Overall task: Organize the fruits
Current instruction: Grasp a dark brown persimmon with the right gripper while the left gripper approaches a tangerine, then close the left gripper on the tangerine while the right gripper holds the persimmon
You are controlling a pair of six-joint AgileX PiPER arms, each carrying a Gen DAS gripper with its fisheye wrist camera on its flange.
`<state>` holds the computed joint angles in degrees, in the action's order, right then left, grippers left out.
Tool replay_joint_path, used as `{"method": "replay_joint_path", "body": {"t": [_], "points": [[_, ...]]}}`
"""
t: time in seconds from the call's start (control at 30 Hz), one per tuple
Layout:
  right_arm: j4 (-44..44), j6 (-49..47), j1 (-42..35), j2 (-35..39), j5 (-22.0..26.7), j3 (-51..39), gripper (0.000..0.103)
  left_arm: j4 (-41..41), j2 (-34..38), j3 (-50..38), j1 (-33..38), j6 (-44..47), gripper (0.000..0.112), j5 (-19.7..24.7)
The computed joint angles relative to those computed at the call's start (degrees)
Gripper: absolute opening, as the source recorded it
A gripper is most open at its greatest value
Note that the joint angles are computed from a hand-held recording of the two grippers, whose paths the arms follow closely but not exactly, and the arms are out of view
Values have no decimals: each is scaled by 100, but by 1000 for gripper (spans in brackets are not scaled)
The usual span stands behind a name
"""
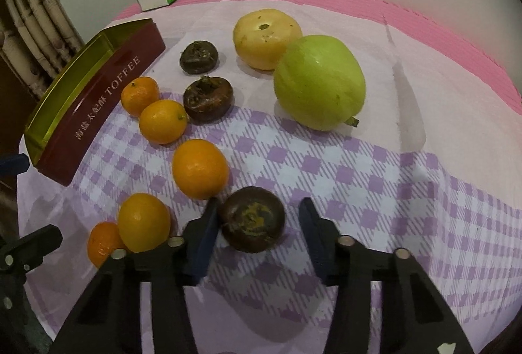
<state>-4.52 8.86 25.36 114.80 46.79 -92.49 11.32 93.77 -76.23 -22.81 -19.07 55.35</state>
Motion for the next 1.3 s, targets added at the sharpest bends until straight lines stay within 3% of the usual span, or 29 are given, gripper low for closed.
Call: {"method": "replay_joint_path", "body": {"t": [0.47,0.8,1.1,1.3], "points": [[37,29,50,-234,11,300,36,-7,-68,21,-72,24,103,-55],[-16,466,-380,-405,289,371,36,-230,80,-156,-271,371,102,35],[-38,621,-829,-597,270,586,36,-591,454,-416,-247,702,88,200],[50,586,-946,-691,222,727,36,-927,735,-614,-242,1038,86,298]]}}
